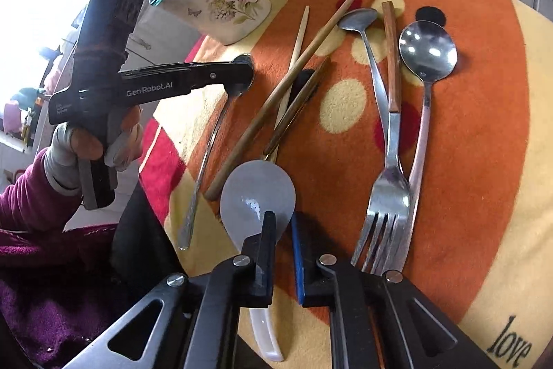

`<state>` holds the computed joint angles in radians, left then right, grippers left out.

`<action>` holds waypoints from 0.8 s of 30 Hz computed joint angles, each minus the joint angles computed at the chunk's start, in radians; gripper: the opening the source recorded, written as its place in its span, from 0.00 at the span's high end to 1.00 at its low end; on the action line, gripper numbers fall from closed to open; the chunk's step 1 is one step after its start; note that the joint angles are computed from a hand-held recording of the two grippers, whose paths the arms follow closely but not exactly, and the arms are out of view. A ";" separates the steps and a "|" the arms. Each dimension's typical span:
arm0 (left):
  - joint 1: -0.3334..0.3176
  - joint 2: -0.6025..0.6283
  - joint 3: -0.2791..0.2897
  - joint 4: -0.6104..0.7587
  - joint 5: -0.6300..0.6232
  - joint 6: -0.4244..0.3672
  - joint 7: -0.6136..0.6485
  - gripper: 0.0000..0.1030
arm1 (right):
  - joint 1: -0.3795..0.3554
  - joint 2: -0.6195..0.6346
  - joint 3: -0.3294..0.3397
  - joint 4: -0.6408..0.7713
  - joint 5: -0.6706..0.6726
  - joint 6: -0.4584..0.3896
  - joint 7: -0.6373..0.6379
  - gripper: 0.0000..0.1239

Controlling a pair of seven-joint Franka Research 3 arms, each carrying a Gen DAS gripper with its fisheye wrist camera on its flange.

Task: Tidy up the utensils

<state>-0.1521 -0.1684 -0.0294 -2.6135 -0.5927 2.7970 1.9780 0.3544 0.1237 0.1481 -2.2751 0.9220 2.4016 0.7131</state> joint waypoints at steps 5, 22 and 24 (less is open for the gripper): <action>-0.007 -0.017 0.014 -0.011 -0.046 0.001 0.004 0.98 | -0.006 -0.041 -0.012 -0.041 0.010 0.027 0.023 0.96; -0.046 -0.109 0.067 -0.059 -0.102 0.002 0.000 0.99 | 0.021 -0.045 -0.013 -0.026 -0.080 0.080 0.094 0.97; -0.050 -0.117 0.074 -0.066 -0.107 0.001 0.006 0.99 | 0.019 -0.056 -0.013 -0.035 -0.107 0.078 0.101 0.97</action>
